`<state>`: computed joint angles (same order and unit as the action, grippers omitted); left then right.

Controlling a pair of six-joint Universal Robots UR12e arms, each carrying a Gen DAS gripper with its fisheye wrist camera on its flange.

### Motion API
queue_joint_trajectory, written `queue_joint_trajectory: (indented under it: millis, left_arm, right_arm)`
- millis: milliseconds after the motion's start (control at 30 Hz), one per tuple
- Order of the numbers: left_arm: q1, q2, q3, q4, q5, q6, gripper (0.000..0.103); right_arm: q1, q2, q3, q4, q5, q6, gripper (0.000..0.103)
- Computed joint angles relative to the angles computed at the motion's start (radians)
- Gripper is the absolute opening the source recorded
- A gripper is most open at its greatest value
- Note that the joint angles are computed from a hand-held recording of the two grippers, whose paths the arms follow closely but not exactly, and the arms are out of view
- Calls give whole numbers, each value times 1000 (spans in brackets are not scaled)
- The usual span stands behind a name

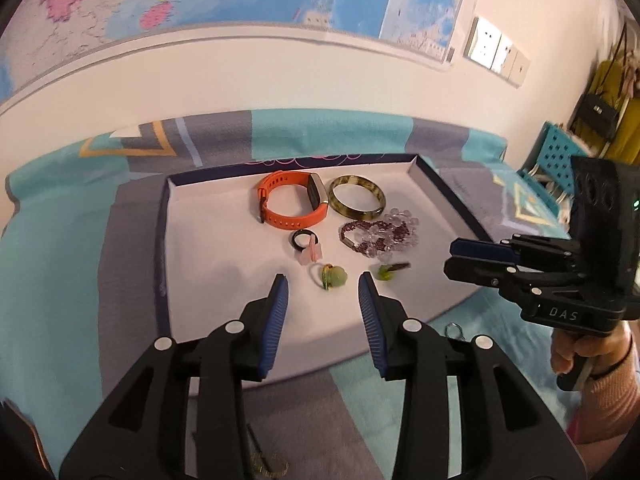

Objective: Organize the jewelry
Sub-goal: 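Move both tools back toward the gold chain and the silver ring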

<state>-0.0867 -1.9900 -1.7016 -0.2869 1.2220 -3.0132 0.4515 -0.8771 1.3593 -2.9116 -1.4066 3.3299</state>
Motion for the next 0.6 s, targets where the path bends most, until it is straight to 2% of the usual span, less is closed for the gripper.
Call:
queue_joint_trajectory:
  millis: [200,333,600]
  left_arm:
    - [26,45,-74,57,-1,0,38]
    - [39,72,-120,78,29,12,40]
    - [49,102,-185,83,39,59,43]
  right_arm:
    - [7,-29,55,-20,-1,-16,32]
    - [13,-45,88,-49,-20,-19,36]
    - [22,-51,108,-28,-24,-26,37]
